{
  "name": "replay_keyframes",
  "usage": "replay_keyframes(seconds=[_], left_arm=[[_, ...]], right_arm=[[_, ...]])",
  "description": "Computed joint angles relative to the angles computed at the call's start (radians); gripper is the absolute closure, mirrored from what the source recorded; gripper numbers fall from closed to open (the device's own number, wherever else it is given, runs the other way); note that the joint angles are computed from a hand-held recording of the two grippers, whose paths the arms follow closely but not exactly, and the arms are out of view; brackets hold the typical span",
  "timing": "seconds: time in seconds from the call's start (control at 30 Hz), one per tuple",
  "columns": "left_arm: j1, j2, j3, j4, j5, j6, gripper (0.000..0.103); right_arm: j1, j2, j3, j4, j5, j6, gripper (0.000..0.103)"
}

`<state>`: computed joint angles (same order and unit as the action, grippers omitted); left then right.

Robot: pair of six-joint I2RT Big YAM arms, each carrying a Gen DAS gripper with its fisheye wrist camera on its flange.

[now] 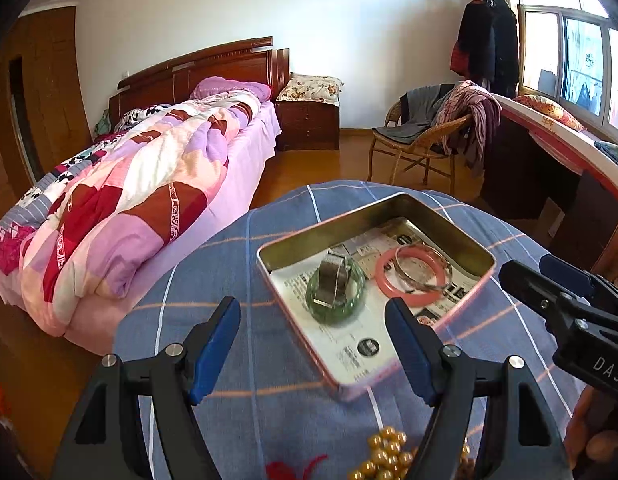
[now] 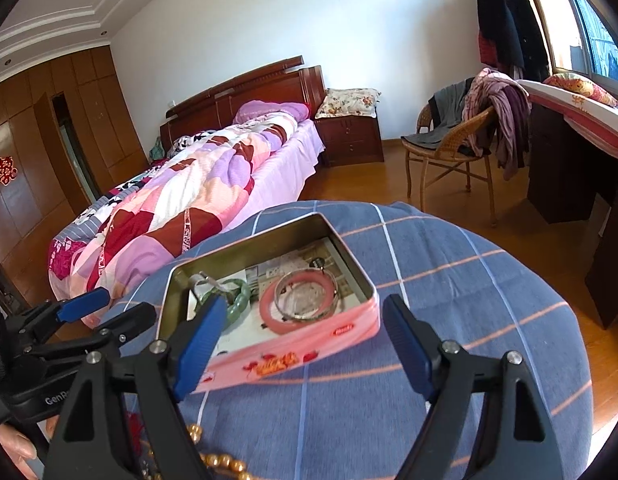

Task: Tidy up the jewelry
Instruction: 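Grasp the dark beaded bracelet from the pile with the left tool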

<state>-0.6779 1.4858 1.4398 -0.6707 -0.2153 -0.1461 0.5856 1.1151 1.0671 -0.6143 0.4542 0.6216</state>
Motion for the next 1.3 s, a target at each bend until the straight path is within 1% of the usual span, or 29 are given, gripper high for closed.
replay_keyframes(seconds=[0.2,0.33,0.4,0.53,0.8,0.97,1.13,1.23,1.3], left_arm=[[-0.015,-0.045,-0.044,-0.008,-0.024,-0.003,0.028],[-0.016,-0.084,-0.087,-0.008,-0.034,-0.001,0.028],[-0.009,-0.107,-0.118,-0.009,-0.032,-0.014,0.028],[0.009,-0.141,-0.168,-0.028,-0.017,-0.046,0.028],[0.027,-0.220,-0.259,-0.060,-0.035,-0.073,0.028],[0.031,-0.272,-0.318,-0.081,-0.042,-0.065,0.028],[0.020,-0.314,-0.373,-0.094,-0.043,-0.028,0.028],[0.020,-0.331,-0.395,-0.102,-0.011,-0.018,0.028],[0.017,-0.330,-0.402,-0.104,-0.003,-0.019,0.028]], right_arm=[[0.027,-0.027,-0.014,-0.022,0.004,0.027,0.020],[0.054,-0.046,-0.021,-0.048,0.029,0.032,0.020],[0.062,-0.054,-0.025,-0.061,0.034,0.038,0.020],[0.074,-0.072,-0.048,-0.087,0.023,0.070,0.020],[0.107,-0.099,-0.085,-0.131,-0.004,0.125,0.020],[0.143,-0.107,-0.103,-0.163,-0.006,0.157,0.020],[0.178,-0.108,-0.112,-0.183,-0.016,0.181,0.020],[0.192,-0.108,-0.114,-0.187,-0.028,0.193,0.020],[0.199,-0.106,-0.113,-0.189,-0.030,0.195,0.020]])
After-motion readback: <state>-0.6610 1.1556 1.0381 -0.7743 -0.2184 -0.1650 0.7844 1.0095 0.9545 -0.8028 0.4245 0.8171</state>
